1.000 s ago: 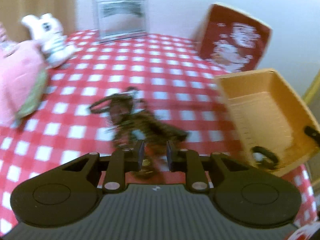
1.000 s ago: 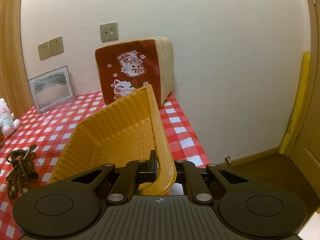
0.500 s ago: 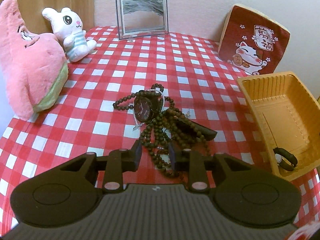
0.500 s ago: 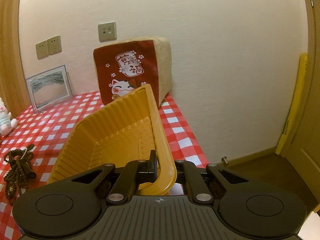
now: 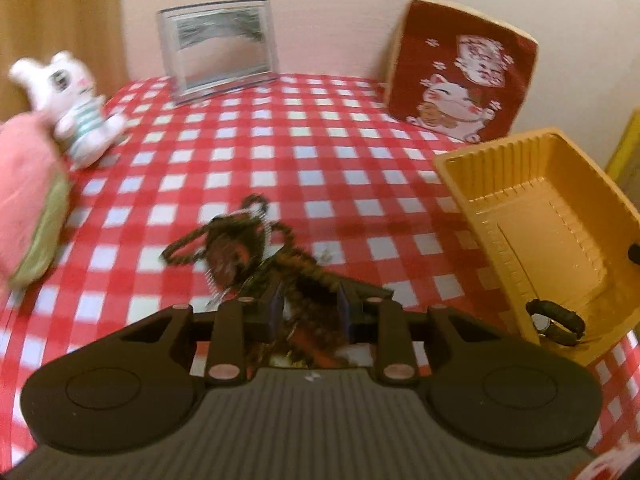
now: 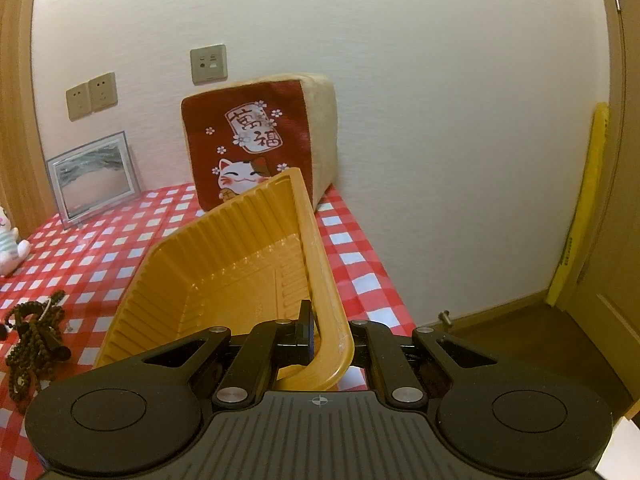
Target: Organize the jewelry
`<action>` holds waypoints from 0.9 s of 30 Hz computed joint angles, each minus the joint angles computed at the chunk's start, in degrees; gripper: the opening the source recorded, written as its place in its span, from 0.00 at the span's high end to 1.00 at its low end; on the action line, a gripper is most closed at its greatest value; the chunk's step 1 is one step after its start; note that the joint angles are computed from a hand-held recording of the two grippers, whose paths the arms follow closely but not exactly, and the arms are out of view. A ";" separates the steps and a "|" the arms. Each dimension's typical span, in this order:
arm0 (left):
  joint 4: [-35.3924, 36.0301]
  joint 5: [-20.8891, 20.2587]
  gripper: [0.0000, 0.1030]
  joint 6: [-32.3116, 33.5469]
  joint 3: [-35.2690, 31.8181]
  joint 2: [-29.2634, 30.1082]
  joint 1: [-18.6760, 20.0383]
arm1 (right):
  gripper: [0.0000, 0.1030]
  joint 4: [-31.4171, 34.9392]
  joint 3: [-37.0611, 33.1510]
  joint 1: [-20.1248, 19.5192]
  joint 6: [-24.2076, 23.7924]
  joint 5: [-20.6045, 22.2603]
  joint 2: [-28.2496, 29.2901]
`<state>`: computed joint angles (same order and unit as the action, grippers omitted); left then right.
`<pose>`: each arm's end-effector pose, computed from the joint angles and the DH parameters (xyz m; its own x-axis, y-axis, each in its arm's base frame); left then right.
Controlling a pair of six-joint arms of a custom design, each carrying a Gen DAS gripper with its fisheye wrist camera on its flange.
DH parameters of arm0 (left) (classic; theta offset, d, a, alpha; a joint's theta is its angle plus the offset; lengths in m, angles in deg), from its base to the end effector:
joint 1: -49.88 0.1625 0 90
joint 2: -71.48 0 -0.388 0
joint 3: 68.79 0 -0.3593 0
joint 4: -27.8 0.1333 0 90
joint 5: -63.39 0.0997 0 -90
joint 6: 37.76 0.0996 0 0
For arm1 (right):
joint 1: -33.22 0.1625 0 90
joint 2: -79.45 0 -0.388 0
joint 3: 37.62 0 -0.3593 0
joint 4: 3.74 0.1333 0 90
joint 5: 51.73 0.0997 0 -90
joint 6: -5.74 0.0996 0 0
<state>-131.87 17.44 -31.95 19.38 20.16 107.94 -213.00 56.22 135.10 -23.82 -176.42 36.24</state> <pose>-0.1734 -0.6609 0.2438 -0.7601 0.1323 -0.6362 0.5242 0.7034 -0.4801 0.2033 -0.5942 0.2134 -0.7578 0.1280 0.6398 -0.5160 0.4825 -0.7077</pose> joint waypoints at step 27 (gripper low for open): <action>11.44 -3.47 0.94 13.84 -20.68 14.46 5.44 | 0.94 0.51 -0.35 -0.23 1.37 -0.46 0.06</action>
